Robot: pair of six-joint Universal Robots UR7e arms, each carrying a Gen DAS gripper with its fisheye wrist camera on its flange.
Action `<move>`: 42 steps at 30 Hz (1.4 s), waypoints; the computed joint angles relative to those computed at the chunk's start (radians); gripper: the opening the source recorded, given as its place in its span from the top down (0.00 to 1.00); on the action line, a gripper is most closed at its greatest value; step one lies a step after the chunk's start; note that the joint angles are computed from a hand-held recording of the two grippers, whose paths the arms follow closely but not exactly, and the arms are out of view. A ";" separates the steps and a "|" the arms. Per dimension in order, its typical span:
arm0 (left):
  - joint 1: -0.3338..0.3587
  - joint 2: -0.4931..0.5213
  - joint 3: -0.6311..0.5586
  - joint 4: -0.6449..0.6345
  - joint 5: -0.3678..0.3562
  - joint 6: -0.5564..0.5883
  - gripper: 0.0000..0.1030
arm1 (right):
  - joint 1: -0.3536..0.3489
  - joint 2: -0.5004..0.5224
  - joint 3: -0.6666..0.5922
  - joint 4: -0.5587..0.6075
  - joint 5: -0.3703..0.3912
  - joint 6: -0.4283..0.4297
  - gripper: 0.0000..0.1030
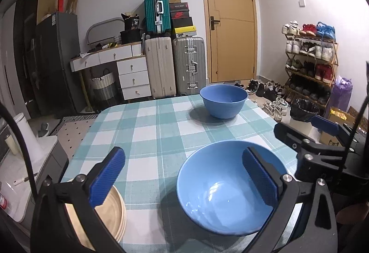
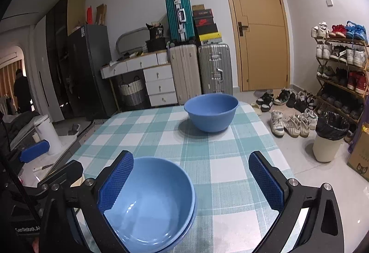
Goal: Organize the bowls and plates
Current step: 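Withdraw the left tool toward the last light-blue bowl on the table, then grasp the rim of the last light-blue bowl with the left tool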
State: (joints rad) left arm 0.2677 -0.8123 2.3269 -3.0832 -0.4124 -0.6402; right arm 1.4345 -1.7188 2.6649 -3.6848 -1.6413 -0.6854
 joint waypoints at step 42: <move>0.605 0.277 -1.042 0.747 -0.512 0.152 0.02 | -0.051 0.428 -1.029 1.061 -0.112 0.340 0.05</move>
